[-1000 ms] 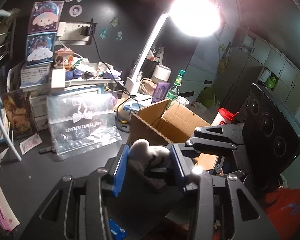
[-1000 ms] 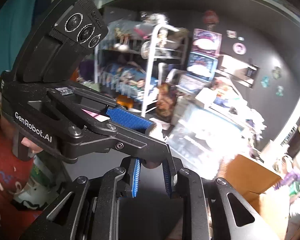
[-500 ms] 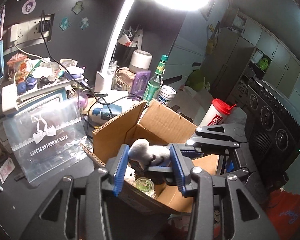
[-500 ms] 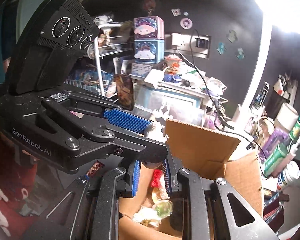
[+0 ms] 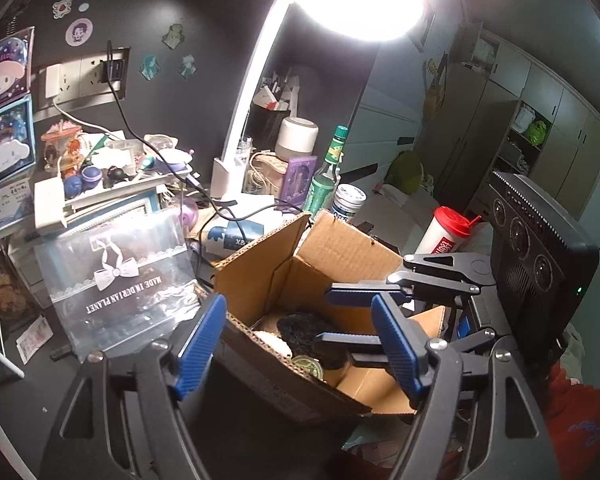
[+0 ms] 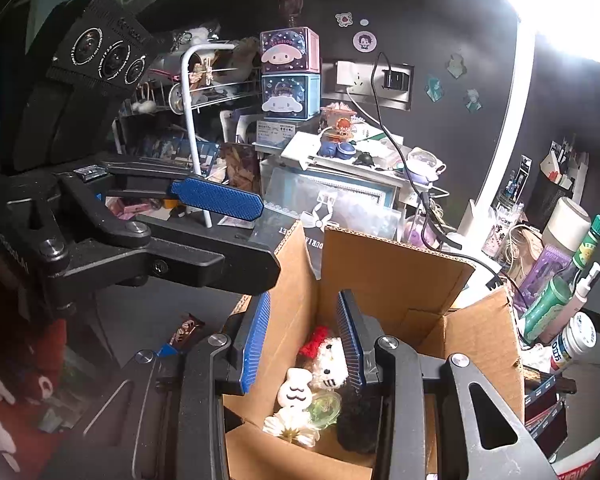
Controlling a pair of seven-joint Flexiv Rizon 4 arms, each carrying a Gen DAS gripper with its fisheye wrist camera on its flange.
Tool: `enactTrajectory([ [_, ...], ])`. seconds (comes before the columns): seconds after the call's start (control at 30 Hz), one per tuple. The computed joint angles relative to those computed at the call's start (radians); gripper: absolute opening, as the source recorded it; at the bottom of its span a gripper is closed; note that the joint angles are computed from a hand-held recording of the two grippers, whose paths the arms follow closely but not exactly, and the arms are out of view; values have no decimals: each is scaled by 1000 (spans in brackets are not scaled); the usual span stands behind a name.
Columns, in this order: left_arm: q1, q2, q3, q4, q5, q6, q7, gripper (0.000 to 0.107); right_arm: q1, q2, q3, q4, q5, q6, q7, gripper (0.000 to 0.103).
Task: Organize objects
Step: 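Carry the white plush figure into the box and open the right gripper, then grasp the brown-and-blue chocolate bar with the right gripper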
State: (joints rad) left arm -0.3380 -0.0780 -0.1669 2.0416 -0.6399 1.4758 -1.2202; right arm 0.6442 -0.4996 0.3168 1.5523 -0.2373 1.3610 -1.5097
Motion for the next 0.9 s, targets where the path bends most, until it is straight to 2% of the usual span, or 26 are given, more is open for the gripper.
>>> enactTrajectory([
  [0.1,-8,40,12,52,-13,46,-5,74,24,12,-16,18,-17,23,18,30],
  [0.27,14,129,72,148,209,87,-202,82,57,23,-12,44,-43,83,34,30],
  [0.37,37,190,95,223,290,118,-289,83,94,16,-19,49,-76,109,50,30],
  [0.5,140,285,79,319,441,123,-451,83,91,-29,66,8,-64,71,3,30],
  [0.6,215,347,68,386,528,110,-544,84,114,-67,94,-28,-49,28,-24,30],
  [0.73,263,393,80,464,588,98,-611,84,154,-125,99,-81,-16,-45,-32,31],
  [0.77,268,396,86,481,595,98,-620,84,172,-134,82,-87,-16,-54,-22,33],
  [0.83,260,399,106,512,599,101,-624,84,209,-152,45,-84,-20,-56,14,46],
  [0.9,234,385,132,533,586,114,-614,84,232,-166,18,-80,-25,-58,51,46],
])
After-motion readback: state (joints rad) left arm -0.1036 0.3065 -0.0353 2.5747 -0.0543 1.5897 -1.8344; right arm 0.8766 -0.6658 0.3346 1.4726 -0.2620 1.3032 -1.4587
